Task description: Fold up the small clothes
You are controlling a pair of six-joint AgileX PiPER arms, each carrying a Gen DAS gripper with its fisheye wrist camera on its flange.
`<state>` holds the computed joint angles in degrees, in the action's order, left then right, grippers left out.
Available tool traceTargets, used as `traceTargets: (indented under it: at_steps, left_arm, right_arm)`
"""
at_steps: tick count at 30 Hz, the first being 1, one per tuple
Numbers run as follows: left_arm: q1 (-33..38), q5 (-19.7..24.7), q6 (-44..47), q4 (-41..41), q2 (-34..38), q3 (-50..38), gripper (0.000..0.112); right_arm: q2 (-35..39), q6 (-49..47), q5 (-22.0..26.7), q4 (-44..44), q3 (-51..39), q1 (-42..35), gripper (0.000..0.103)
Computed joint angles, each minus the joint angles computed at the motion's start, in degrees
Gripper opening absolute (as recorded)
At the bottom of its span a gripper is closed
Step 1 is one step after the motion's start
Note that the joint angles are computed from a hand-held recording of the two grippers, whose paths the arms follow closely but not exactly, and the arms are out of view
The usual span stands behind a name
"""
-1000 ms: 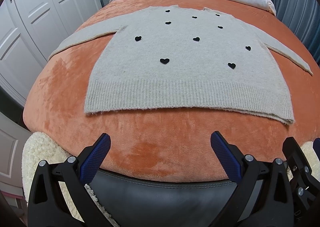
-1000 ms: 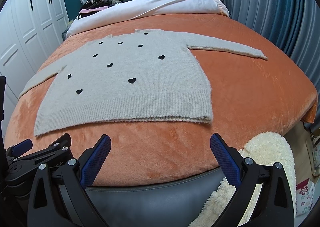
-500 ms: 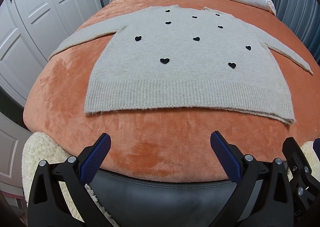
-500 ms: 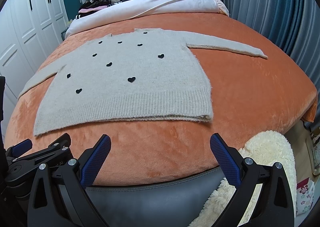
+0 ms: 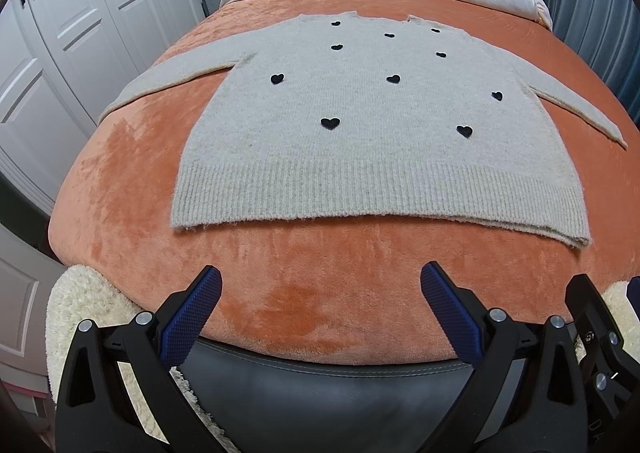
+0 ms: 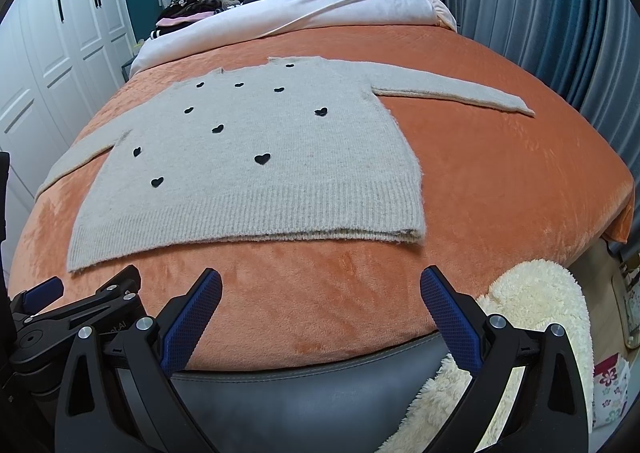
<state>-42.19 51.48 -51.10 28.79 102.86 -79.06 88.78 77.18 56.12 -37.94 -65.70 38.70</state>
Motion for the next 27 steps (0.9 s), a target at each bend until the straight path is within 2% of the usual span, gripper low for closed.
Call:
traceTargets:
  at_steps: [27]
  left_arm:
    - [-0.04,-0.11,-0.11,-0.28,0.29,0.45,0.096]
  right_arm:
    - [0.66,0.54,-0.51,1.13,0.39,-0.31,0.098]
